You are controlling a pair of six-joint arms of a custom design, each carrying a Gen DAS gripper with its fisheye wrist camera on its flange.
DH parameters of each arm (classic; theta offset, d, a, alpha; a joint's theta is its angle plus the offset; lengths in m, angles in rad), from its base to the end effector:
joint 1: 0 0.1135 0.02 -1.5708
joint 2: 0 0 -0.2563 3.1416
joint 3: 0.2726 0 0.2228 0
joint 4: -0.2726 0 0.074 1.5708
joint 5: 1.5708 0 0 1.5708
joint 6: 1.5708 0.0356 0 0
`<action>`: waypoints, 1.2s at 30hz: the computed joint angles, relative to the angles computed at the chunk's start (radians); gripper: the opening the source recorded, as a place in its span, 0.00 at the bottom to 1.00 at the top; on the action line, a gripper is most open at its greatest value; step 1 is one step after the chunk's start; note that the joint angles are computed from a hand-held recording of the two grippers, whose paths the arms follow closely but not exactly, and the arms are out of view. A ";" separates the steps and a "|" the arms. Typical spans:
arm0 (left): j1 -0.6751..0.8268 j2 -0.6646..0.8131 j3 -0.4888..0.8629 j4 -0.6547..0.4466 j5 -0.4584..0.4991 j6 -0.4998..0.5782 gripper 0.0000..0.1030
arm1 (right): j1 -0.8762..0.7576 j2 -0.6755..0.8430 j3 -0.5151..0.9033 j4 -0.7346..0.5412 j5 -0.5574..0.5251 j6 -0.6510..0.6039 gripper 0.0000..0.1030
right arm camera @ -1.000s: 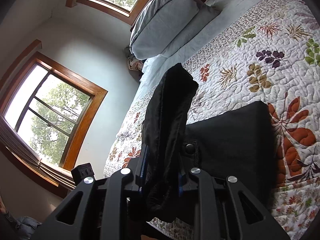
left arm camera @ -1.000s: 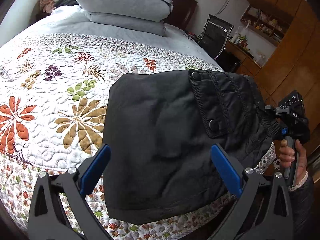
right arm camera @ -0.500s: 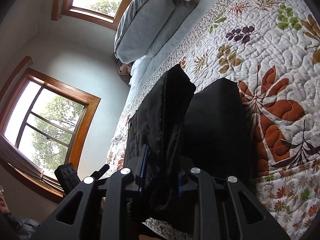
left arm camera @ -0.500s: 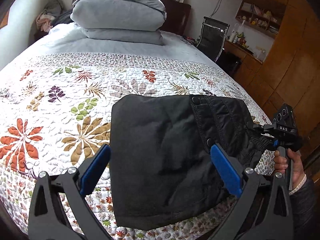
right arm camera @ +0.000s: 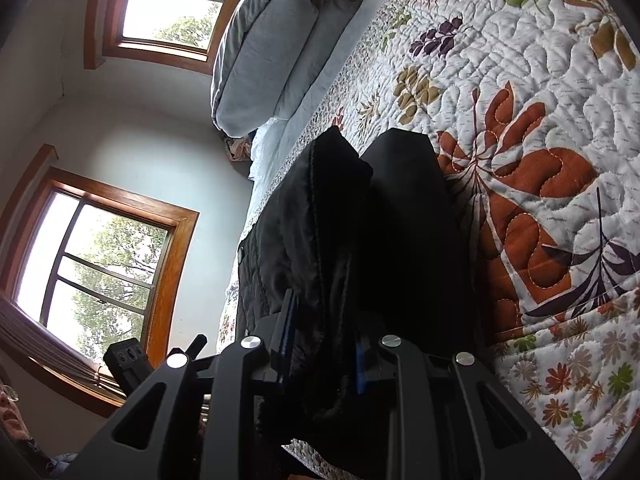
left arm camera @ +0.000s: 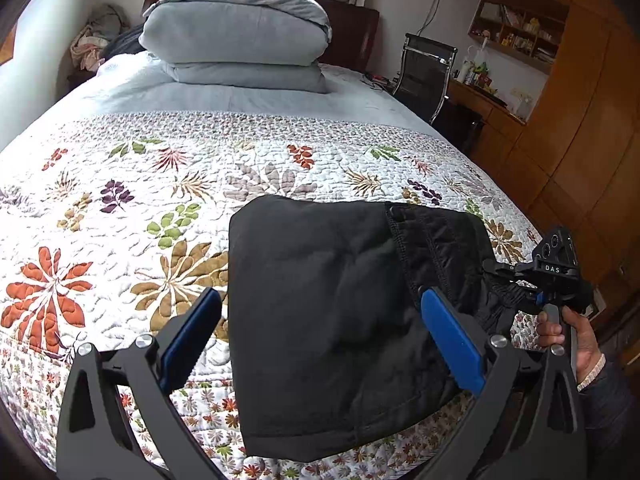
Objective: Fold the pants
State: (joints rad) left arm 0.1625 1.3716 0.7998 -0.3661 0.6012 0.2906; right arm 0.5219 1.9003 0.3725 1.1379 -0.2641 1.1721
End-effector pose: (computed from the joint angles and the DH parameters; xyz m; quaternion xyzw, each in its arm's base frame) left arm 0.2434 0.0195 0.2157 0.1501 0.9000 -0.2074 0.3529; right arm 0.2314 0.1438 0.1030 0.1936 0.8037 0.4860 0.2835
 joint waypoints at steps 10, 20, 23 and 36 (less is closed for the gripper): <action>0.150 0.293 0.077 -0.093 -0.031 0.050 0.97 | 0.005 -0.157 0.043 -0.216 0.012 -0.081 0.23; 0.099 0.386 0.126 -0.191 0.122 0.054 0.97 | -0.017 -0.132 -0.025 -0.151 -0.029 -0.045 0.49; 0.055 0.390 0.105 -0.139 0.069 0.017 0.97 | 0.002 -0.153 -0.040 -0.174 -0.037 -0.055 0.53; 0.093 0.469 0.190 -0.224 0.083 0.033 0.97 | 0.081 -0.306 0.044 -0.478 0.046 -0.155 0.29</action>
State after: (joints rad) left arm 0.2558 1.8406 0.9897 -0.5904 0.6841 0.3232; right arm 0.6026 1.5941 0.4166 0.6595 -0.2176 1.0168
